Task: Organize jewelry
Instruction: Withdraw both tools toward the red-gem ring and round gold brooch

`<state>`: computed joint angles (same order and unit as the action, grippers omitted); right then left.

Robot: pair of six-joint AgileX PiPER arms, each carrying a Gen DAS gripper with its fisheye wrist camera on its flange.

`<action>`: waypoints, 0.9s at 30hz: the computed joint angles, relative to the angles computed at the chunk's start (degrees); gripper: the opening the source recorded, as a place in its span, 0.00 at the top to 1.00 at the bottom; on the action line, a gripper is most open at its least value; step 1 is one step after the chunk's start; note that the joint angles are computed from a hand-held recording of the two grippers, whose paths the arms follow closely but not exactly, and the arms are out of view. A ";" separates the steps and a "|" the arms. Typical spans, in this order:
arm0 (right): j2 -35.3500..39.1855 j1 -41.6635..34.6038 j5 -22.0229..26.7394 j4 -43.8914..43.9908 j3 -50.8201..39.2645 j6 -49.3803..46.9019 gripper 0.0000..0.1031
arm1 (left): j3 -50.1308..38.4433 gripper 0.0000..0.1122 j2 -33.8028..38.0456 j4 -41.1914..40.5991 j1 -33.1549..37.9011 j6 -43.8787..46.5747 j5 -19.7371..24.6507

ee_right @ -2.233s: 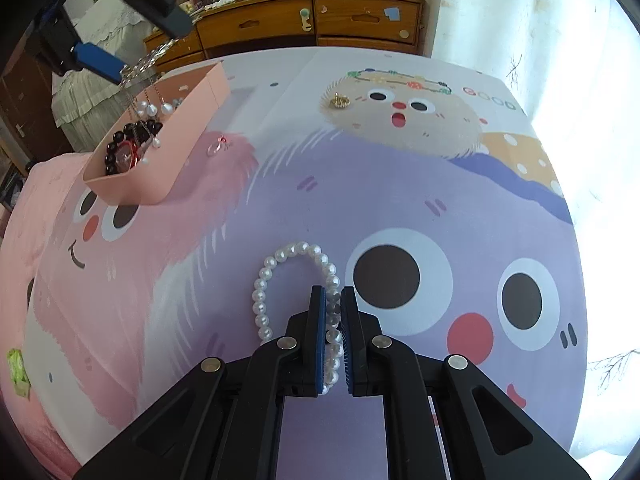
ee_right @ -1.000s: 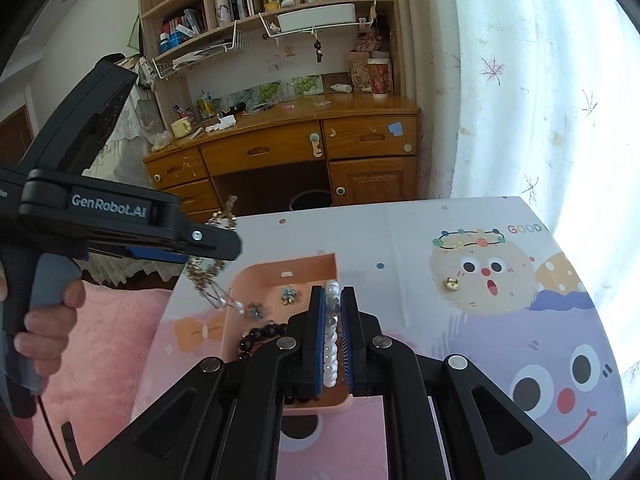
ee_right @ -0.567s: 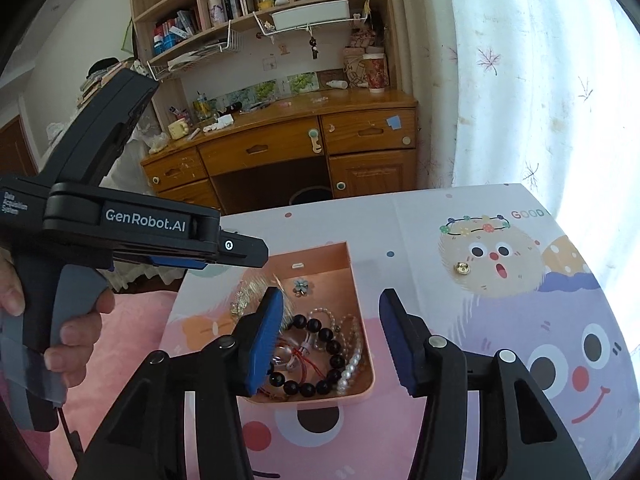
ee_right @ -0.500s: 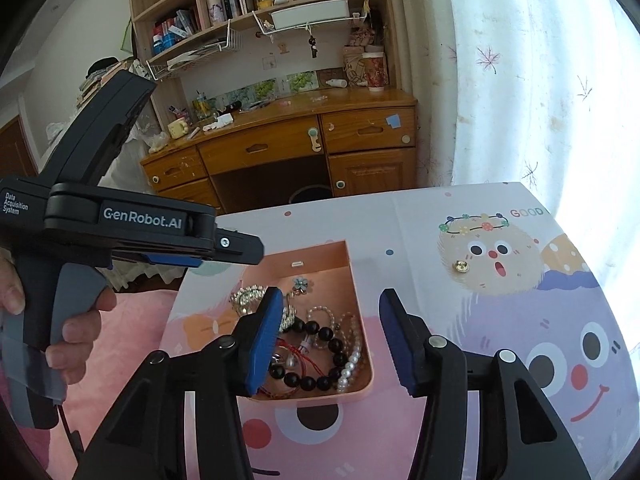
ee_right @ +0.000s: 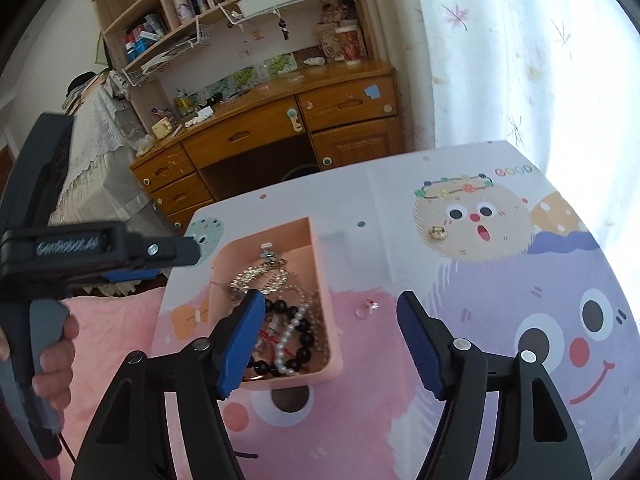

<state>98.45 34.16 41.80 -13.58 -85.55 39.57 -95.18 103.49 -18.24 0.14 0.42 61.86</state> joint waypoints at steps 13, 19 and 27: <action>4.52 -23.95 15.51 29.85 -12.61 -41.06 0.20 | 2.08 0.30 -2.82 12.84 -18.98 -28.33 -3.39; 9.54 -30.30 22.28 33.24 -22.51 -47.83 0.19 | 3.84 0.30 -3.55 24.38 -28.32 -44.89 -8.56; 20.63 -35.87 26.36 35.90 -38.67 -50.92 0.19 | -5.66 0.30 6.92 38.58 -37.89 -63.68 -3.23</action>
